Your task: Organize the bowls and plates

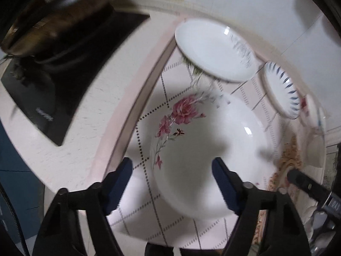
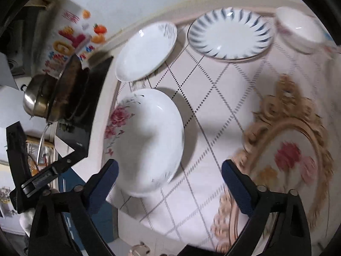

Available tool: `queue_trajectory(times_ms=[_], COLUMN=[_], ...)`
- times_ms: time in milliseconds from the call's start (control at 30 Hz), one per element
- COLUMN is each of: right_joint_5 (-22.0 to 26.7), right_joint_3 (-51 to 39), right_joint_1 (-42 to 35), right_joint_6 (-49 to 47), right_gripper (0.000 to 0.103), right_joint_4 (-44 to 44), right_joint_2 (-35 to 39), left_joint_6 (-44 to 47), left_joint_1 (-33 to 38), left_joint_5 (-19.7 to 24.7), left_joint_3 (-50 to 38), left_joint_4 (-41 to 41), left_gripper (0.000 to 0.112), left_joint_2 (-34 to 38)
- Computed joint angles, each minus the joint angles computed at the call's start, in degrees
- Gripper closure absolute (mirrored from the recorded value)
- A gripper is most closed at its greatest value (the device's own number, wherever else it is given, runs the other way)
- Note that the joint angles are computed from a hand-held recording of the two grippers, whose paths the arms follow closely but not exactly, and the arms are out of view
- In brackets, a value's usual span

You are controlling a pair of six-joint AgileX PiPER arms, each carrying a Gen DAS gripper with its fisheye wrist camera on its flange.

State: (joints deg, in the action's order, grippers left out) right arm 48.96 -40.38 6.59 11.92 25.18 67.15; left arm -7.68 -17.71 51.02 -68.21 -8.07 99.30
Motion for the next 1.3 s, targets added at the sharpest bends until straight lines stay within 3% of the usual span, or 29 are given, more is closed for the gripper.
queue_trajectory(times_ms=[200,300,367,433,667,867,1133,1300], right_joint_5=[-6.13,-6.63,-7.56,-9.40,-9.68,-4.64,8.10,15.49], right_joint_3=[-1.53,-2.79,-3.44,-4.15,-3.37,0.45,4.99,6.85], right_joint_1=[-4.84,-5.54,-5.27,-4.10,-4.40,-11.22,-29.36,-45.56], right_joint_6=[-19.51,-25.72,-28.29,-28.01,-27.77,-28.01,-33.96,-42.28], right_gripper=[0.034,0.059,0.081,0.086,0.087,0.087,0.087,0.087], right_joint_4=[14.99,20.51,22.47,21.28,18.80,13.98,6.21,3.33], right_joint_2=[17.87,23.93,26.80,28.63,26.76,17.82,3.27,-1.60], left_joint_6=[2.96,2.81,2.57,2.71,3.48,2.32,-0.53,-3.42], left_joint_1=[1.55,1.89,2.13,2.04,0.49,-4.80,-15.04,-21.43], left_joint_5=[1.16,0.59,-0.72,-2.06,-1.19,-0.89,-0.15,-0.27], left_joint_3=[-4.08,-4.00,-2.98,-1.40,0.53,0.97,0.32,-4.73], left_joint_4=[-1.81,-1.17,-0.73,0.38,0.65,-0.76,-0.83,-0.15], left_gripper=[0.063,0.069,0.074,0.081,0.084,0.084,0.084,0.084], left_joint_2=[7.29,7.29,6.32,4.57,-0.26,-2.87,-5.04,0.91])
